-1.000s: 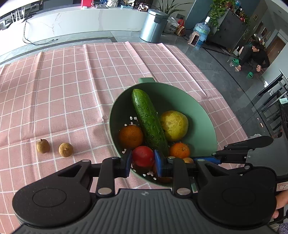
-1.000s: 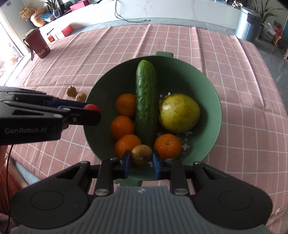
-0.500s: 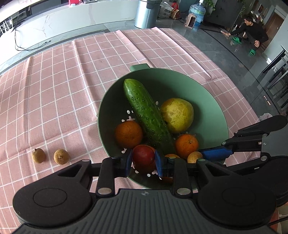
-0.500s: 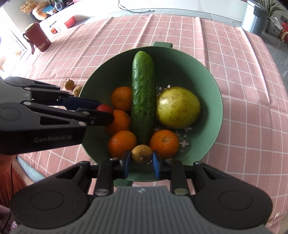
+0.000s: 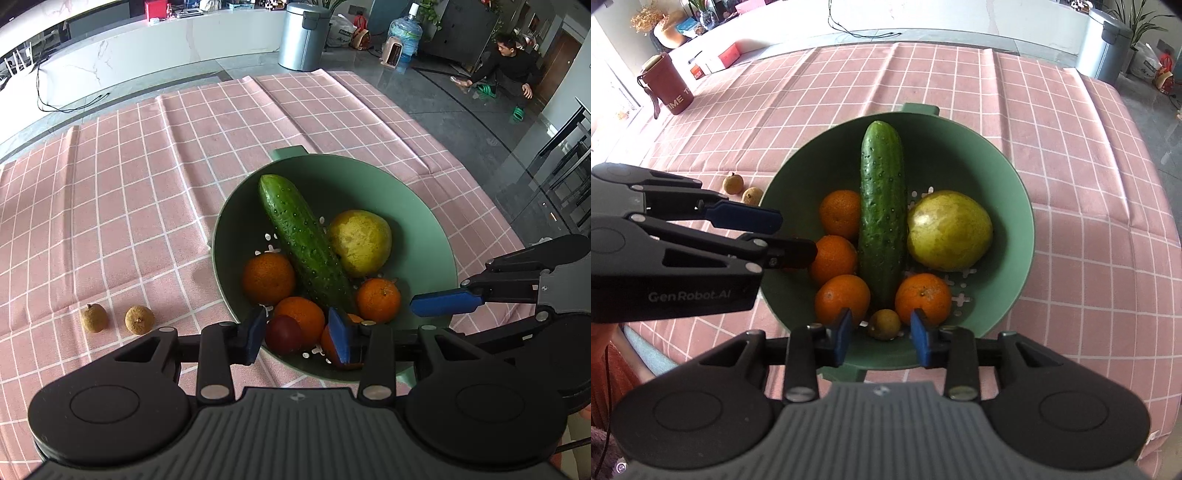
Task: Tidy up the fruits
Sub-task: 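Open both tools to drop the tomato and brown fruit into the colander, then move both tools back to the last two brown fruits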
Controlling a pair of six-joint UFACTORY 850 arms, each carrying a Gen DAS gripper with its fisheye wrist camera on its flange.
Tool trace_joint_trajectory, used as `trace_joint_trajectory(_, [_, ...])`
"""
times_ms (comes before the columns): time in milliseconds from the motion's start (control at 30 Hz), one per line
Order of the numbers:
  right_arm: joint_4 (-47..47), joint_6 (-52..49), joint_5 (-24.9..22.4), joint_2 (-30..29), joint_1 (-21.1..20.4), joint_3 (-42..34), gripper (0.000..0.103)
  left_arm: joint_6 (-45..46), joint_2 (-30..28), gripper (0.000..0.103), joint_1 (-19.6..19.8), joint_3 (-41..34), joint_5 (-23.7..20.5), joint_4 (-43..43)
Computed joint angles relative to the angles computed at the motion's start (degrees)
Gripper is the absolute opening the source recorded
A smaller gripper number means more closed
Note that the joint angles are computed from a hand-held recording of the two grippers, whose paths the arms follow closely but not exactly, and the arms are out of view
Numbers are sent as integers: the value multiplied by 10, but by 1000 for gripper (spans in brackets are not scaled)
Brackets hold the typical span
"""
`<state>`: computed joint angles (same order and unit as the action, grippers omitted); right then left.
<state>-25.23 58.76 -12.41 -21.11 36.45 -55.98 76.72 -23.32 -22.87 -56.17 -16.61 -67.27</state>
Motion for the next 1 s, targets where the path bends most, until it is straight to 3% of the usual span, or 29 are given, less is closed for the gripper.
trace_joint_trajectory(467, [-347, 371, -34, 13, 71, -20, 38, 100, 90, 47, 43, 72, 35, -84])
trace_joint_trajectory(767, [-575, 634, -52, -29, 117, -59, 38, 192, 102, 47, 101, 97, 42, -159])
trace_joint_trajectory(1000, [-643, 663, -70, -84, 136, -112, 38, 346, 82, 47, 150, 104, 20, -275])
